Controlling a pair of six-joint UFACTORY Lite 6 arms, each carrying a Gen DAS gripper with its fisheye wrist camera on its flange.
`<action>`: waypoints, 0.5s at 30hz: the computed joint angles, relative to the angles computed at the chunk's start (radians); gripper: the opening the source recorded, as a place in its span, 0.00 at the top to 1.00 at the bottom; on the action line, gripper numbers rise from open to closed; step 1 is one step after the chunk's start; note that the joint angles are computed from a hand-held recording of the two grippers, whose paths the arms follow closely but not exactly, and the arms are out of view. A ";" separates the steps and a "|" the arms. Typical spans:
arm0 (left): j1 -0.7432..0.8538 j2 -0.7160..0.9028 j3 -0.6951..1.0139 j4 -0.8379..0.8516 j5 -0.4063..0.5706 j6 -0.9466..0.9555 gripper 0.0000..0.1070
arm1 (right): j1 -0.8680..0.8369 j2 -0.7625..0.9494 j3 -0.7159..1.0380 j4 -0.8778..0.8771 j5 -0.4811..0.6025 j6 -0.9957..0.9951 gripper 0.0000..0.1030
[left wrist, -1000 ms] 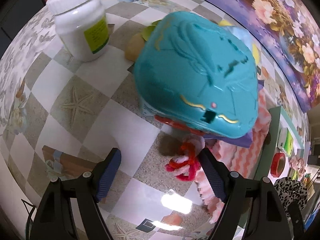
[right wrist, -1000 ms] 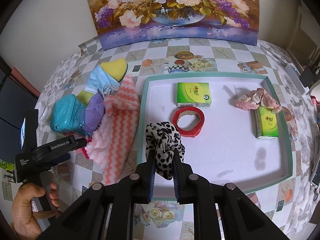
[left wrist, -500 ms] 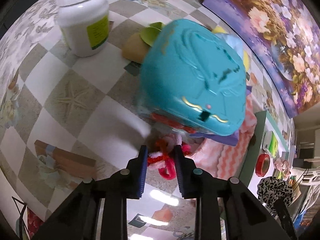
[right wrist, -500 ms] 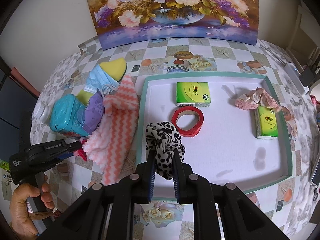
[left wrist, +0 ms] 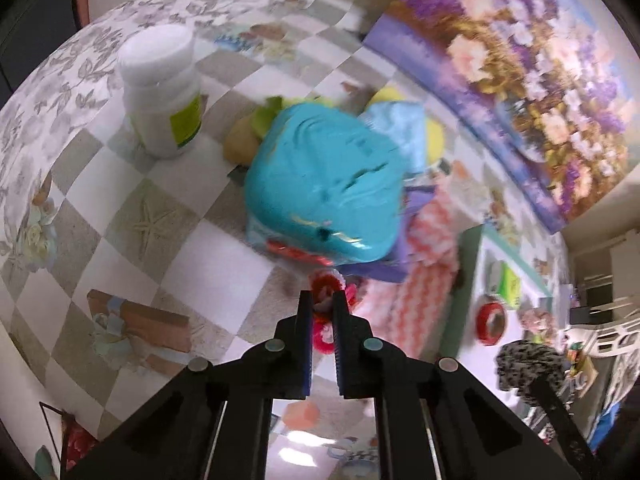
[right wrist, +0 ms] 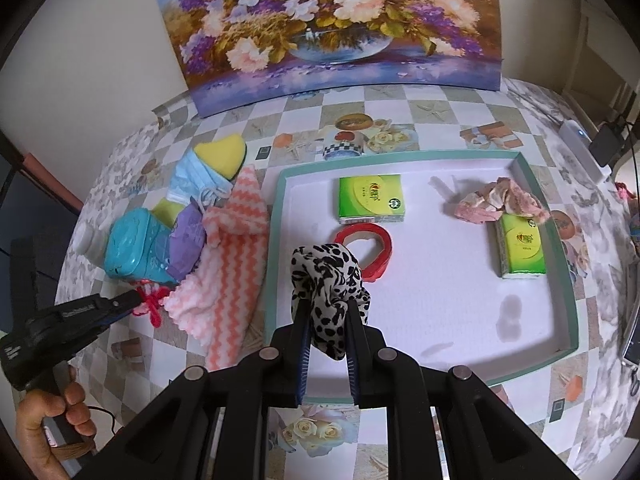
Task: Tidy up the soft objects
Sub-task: 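Carry the scrunchie and red toy over the white tray and release both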
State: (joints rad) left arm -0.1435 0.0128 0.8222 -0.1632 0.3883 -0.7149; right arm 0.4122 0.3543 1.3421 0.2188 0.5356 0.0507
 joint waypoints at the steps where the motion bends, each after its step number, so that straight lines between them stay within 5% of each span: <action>1: -0.004 -0.013 0.001 0.021 0.003 -0.019 0.92 | -0.004 0.000 -0.001 0.004 0.000 -0.004 0.84; 8: -0.076 -0.067 0.039 0.019 -0.028 -0.020 0.92 | -0.066 0.007 -0.013 0.029 0.006 -0.022 0.84; 15: -0.278 0.174 0.280 -0.172 -0.035 0.195 0.92 | -0.172 0.040 -0.036 -0.065 0.029 0.047 0.84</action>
State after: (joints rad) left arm -0.4210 0.1868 1.1025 -0.3350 0.3529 -0.5199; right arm 0.2406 0.3942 1.3062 0.1538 0.5647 0.0982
